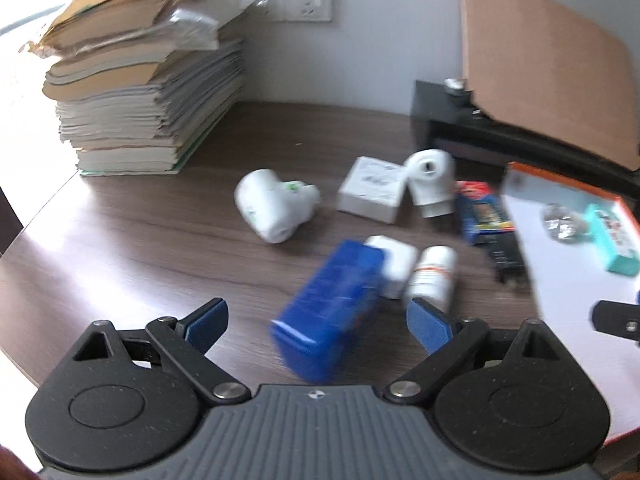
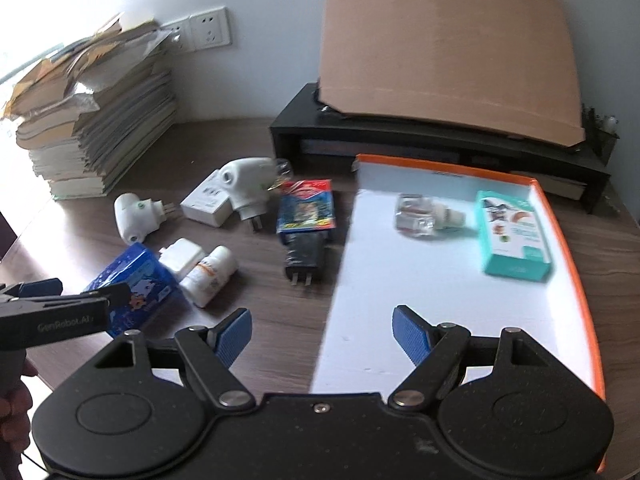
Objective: Organize rigid objects
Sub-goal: 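Move the left tool to the blue plastic case and grasp it, then grasp the black plug charger with the right tool while the left tool lifts the blue case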
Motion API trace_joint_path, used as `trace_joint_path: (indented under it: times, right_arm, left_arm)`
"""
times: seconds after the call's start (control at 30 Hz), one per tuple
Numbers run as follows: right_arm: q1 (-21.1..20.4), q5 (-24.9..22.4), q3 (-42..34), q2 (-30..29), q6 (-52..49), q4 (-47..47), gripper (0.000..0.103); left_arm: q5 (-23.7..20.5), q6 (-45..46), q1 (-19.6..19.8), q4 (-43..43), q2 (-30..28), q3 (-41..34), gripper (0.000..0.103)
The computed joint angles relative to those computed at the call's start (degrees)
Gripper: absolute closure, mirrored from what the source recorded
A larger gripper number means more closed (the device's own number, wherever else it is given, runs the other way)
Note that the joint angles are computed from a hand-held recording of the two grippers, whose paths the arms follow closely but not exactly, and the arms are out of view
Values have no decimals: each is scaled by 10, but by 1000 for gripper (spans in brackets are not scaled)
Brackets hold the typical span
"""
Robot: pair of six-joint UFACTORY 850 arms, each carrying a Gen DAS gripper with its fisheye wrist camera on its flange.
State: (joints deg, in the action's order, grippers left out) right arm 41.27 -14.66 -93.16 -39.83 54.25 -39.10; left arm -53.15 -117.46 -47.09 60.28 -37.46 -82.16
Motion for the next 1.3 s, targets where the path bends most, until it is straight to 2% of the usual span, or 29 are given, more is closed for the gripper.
trace_joint_path:
  times: [0.13, 0.27, 0.33, 0.37, 0.4, 0.67, 0.8, 1.0, 1.1, 1.23, 1.3]
  right_arm:
    - [11, -26, -34, -24, -10, 15, 12]
    - [18, -55, -64, -44, -1, 13, 12]
    - [21, -69, -77, -53, 6, 10, 12]
    - [22, -75, -83, -58, 6, 10, 12]
    - [23, -82, -88, -61, 10, 8, 12]
    - [27, -114, -134, -92, 26, 0, 12]
    - [20, -117, -163, -114, 7, 16, 12]
    - [6, -128, -262, -183, -94, 87, 15]
    - [-2, -146, -331, -229, -169, 144, 28]
    - [-11, -196, -442, -297, -275, 226, 59]
    - [-13, -197, -452, -304, -295, 239, 59]
  left_arm:
    - [32, 10, 15, 28, 8, 27, 9]
    - [87, 22, 29, 59, 7, 43, 25]
    - [124, 10, 37, 81, 9, 54, 42]
    - [147, -7, 40, 100, 14, 63, 63]
    - [157, -11, 41, 109, 15, 66, 69]
    - [194, -114, 51, 201, 52, 113, 69]
    - [187, -143, 50, 212, 74, 132, 69]
    - [150, -154, 42, 192, 87, 138, 69]
    - [133, -149, 38, 168, 85, 130, 69]
    - [113, -128, 34, 134, 76, 108, 69]
    - [106, -117, 32, 123, 69, 93, 69]
